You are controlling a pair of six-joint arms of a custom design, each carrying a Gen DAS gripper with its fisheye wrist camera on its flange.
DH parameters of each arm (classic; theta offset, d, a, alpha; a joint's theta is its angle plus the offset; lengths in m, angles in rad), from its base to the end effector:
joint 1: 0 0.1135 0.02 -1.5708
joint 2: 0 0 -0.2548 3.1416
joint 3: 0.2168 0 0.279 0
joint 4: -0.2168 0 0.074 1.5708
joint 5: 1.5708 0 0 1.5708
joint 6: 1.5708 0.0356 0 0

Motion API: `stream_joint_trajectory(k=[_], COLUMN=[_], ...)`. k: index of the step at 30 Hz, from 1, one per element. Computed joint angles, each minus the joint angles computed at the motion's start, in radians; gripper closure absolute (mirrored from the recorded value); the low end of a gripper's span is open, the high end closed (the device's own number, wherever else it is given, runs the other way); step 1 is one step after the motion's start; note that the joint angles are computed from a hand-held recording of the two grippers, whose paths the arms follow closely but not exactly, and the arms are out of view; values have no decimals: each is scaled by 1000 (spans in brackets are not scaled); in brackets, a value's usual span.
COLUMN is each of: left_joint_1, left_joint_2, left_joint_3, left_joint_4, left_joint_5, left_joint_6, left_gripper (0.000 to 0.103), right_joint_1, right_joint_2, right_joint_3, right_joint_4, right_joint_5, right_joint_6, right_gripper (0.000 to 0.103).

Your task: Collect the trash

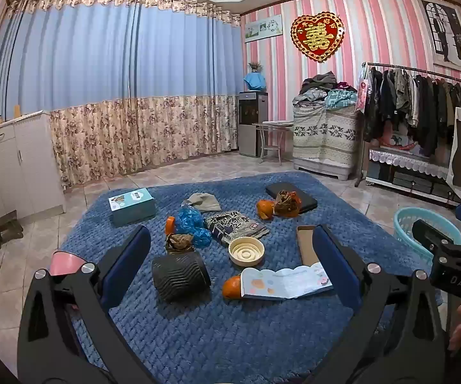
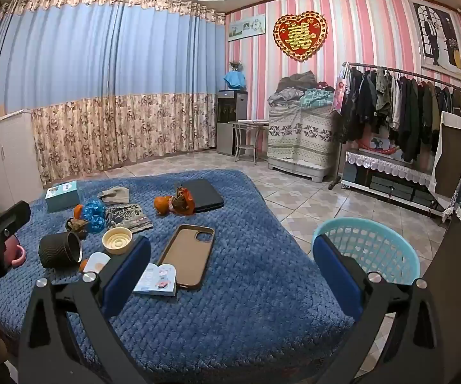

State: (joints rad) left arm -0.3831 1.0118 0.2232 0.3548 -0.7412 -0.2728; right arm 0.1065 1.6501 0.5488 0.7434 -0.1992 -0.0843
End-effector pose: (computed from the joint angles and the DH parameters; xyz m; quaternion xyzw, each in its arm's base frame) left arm 0.2042 -0.0564 0.1364 -0.1514 0.7951 0.1273 0.5734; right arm 0.3164 0.0409 0.1135 -0.1343 0.8085 0.0880 0.5662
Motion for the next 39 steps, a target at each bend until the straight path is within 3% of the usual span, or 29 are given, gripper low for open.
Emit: stream_joint_trajectory(k=[39], left_joint_1=[29], left_joint_2=[-1], left_joint_3=[-11], left_joint_4=[29], left_joint_5=[21], left_joint_6=[16], left_gripper=[5], right_joint_1=[1], right_joint_2=[-12], right_joint_3=[-7], right_joint_4=[2], right_joint_5=[0], right_joint_6=[-2], right_gripper=[4])
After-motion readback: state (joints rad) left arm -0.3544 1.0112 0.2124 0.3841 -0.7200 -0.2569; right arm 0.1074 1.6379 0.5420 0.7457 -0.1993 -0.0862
